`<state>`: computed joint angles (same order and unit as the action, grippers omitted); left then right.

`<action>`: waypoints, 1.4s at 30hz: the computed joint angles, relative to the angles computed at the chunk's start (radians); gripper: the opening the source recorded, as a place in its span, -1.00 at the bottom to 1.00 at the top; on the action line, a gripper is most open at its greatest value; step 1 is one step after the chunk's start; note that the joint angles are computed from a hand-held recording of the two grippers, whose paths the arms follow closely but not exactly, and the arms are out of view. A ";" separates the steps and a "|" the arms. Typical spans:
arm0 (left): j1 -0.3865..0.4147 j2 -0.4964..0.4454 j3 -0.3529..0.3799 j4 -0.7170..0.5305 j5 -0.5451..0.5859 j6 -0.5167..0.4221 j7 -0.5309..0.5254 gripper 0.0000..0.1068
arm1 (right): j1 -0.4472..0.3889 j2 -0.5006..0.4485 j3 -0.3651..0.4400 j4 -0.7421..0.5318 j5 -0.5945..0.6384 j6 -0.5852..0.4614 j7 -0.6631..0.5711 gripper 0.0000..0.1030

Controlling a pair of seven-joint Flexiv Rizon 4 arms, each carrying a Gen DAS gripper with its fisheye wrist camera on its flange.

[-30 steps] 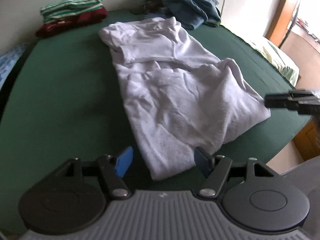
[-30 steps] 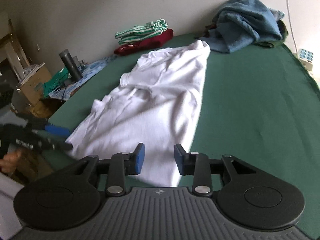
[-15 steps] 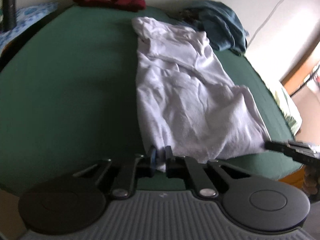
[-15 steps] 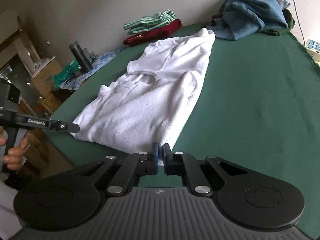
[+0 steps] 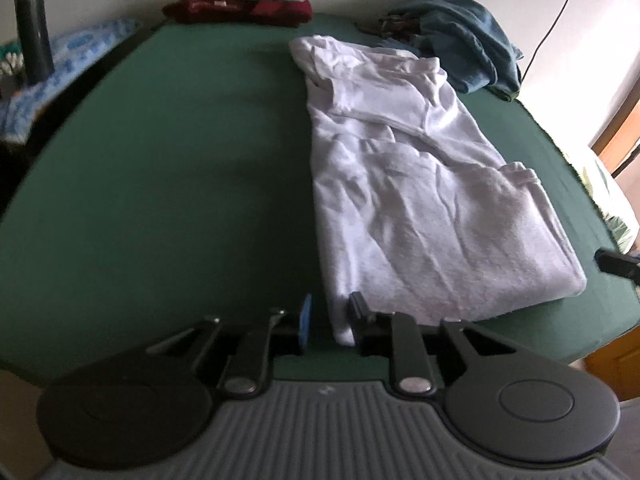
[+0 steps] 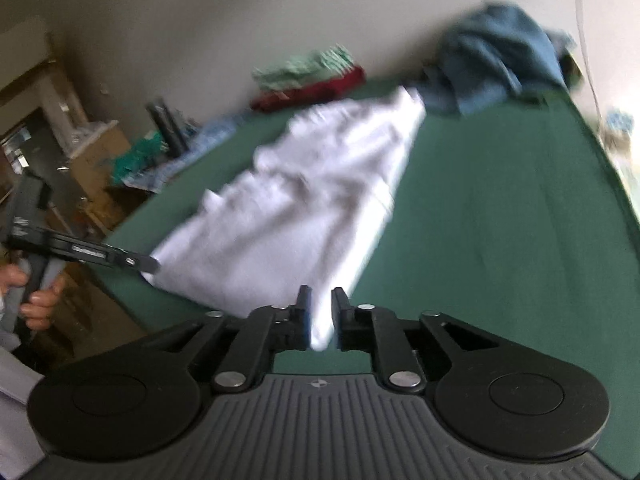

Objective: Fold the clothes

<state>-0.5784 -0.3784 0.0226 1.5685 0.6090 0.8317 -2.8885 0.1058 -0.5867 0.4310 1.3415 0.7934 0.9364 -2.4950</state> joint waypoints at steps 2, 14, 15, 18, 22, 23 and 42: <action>-0.018 0.000 0.008 -0.029 0.035 -0.036 -0.006 -0.44 | 0.016 -0.009 -0.001 -0.008 -0.014 -0.012 0.006 -0.63; -0.027 -0.024 -0.018 -0.040 0.020 -0.055 0.044 0.30 | 0.020 0.008 0.028 0.064 -0.105 0.069 -0.078 -0.22; -0.041 -0.036 -0.018 -0.067 0.036 -0.099 0.081 0.30 | 0.019 0.013 0.033 0.073 -0.104 0.076 -0.108 -0.22; -0.079 -0.069 -0.020 -0.144 0.094 -0.204 0.216 0.30 | 0.039 0.020 0.037 0.108 -0.123 0.132 -0.203 -0.22; -0.084 -0.072 -0.033 -0.164 0.102 -0.197 0.377 0.54 | 0.054 0.017 0.043 0.122 -0.164 0.144 -0.268 -0.13; -0.088 -0.074 -0.032 -0.168 0.107 -0.199 0.406 0.64 | 0.062 0.016 0.037 0.126 -0.170 0.165 -0.268 -0.07; -0.098 -0.114 0.010 -0.236 0.108 -0.183 0.598 0.76 | 0.022 -0.018 0.116 0.133 -0.222 0.268 -0.098 -0.11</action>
<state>-0.6765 -0.4928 0.0322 1.3321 0.7175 0.6483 -2.2903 0.1278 -0.6046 0.5474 1.4743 0.5713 1.2049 -2.5932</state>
